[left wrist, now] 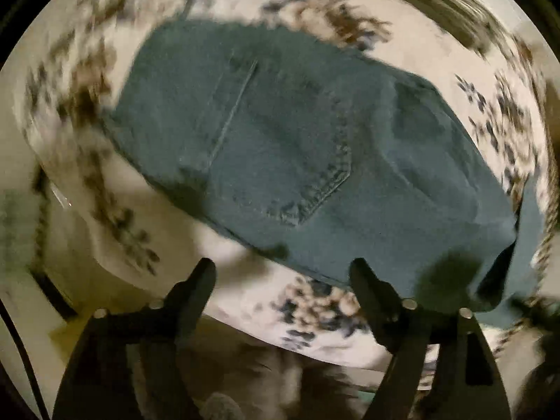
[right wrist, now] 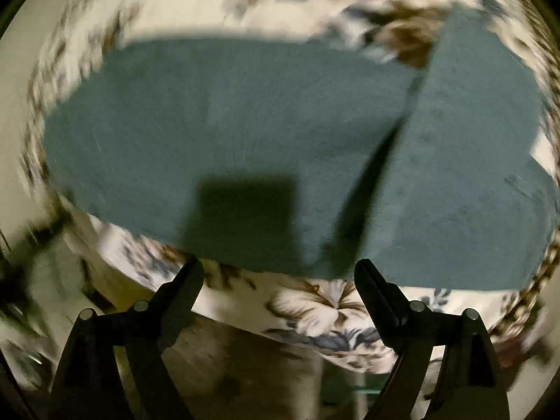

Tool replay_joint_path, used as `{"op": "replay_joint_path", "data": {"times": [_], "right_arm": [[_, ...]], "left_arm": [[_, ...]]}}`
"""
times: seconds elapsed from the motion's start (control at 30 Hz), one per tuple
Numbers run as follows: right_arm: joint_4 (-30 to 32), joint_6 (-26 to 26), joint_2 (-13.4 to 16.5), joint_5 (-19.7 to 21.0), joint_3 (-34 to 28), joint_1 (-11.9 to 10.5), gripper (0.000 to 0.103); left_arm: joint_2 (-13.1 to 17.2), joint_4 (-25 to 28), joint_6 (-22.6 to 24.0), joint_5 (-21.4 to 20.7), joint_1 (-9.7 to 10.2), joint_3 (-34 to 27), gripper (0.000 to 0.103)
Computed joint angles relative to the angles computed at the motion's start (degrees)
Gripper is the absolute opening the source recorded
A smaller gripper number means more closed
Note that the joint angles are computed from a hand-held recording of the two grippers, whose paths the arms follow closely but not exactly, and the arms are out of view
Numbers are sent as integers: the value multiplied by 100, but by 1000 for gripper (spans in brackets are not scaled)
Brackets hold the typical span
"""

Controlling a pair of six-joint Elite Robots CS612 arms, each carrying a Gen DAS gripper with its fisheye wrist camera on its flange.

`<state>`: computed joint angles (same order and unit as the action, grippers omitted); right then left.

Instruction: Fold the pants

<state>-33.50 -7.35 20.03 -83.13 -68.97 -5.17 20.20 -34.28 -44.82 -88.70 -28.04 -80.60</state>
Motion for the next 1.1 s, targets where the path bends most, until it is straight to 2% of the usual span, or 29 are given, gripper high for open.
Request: {"op": "replay_joint_path", "data": {"times": [0.03, 0.13, 0.2, 0.3, 0.37, 0.43, 0.47, 0.5, 0.53, 0.57, 0.6, 0.8, 0.97, 1.03, 1.07, 1.1], "right_arm": [[-180, 216, -41, 2, 22, -44, 90], [-730, 831, -71, -455, 142, -108, 90], [-1342, 1211, -164, -900, 578, -151, 90], [-2146, 1581, -357, -1147, 1420, -256, 90], [-2533, 1695, -486, -1097, 1923, -280, 90], [-2759, 1774, -670, -1279, 2508, -282, 90], [-2812, 1762, -705, -1336, 2644, -287, 88], [-2827, 1705, -721, -1379, 2701, -287, 71], [-2834, 1633, -683, -1531, 2617, -280, 56], [-2858, 1614, -593, -1589, 2405, -290, 18], [-2755, 1664, -413, -1477, 1954, -344, 6], [-1920, 2640, 280, -1022, -305, -734, 6], [-677, 3300, 778, -793, -1620, -1301, 6], [-522, 3771, 1043, -461, -2060, -1550, 9], [-479, 4028, 1191, -43, -2231, -1703, 10], [-390, 4139, 1291, 163, -2362, -1804, 10]], "left_arm": [[-92, 8, 184, 408, -106, 175, 87], [-216, -315, 532, 958, -283, 614, 88], [-287, -693, 654, 1005, -348, 988, 88], [-447, -1081, 935, 1191, -458, 1578, 88], [-540, -1384, 1237, 1325, -527, 1941, 88], [-650, -1623, 1490, 1396, -601, 2255, 88], [-681, -1691, 1545, 1393, -616, 2333, 88], [-720, -1774, 1592, 1388, -640, 2421, 88], [-741, -1843, 1645, 1367, -660, 2459, 88], [-751, -1877, 1662, 1337, -673, 2485, 88], [-755, -1877, 1692, 1269, -681, 2485, 88], [-720, -1665, 1694, 776, -732, 2412, 88], [-702, -1525, 1715, 503, -819, 2428, 88], [-691, -1542, 1789, 472, -857, 2446, 88], [-691, -1559, 1815, 469, -872, 2457, 88], [-693, -1577, 1836, 482, -887, 2475, 88]]}}
